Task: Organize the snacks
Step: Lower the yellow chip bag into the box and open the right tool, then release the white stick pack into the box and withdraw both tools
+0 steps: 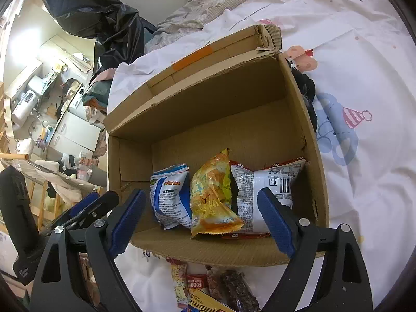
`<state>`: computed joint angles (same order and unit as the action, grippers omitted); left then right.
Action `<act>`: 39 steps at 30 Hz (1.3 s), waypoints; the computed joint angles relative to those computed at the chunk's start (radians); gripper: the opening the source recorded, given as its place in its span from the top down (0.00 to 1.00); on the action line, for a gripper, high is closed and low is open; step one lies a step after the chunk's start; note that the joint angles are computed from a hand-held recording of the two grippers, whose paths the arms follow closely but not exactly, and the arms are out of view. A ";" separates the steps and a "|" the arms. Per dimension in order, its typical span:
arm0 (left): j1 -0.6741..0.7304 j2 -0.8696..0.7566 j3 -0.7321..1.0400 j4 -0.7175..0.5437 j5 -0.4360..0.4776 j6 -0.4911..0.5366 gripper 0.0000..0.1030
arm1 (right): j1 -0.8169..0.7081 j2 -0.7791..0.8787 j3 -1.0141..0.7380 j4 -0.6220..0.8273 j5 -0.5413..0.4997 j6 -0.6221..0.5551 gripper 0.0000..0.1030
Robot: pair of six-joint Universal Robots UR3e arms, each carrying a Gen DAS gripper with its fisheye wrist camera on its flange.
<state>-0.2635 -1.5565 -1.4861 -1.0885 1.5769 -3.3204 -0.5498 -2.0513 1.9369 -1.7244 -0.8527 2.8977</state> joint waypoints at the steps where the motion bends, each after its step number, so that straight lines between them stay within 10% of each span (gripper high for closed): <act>1: 0.000 0.000 0.000 0.000 -0.001 0.001 0.25 | 0.000 -0.001 0.000 0.000 -0.001 -0.001 0.13; 26: 0.013 0.140 -0.147 0.155 0.051 -0.048 0.25 | -0.110 -0.141 -0.016 0.108 0.031 -0.082 0.13; 39: -0.005 0.298 -0.285 0.208 0.132 -0.022 0.25 | -0.410 -0.340 -0.144 0.636 0.087 -0.438 0.13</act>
<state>-0.2687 -1.2583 -1.7708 -0.8804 1.7091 -3.3425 -0.9594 -2.3918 1.7928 -1.0883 -0.7653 2.4592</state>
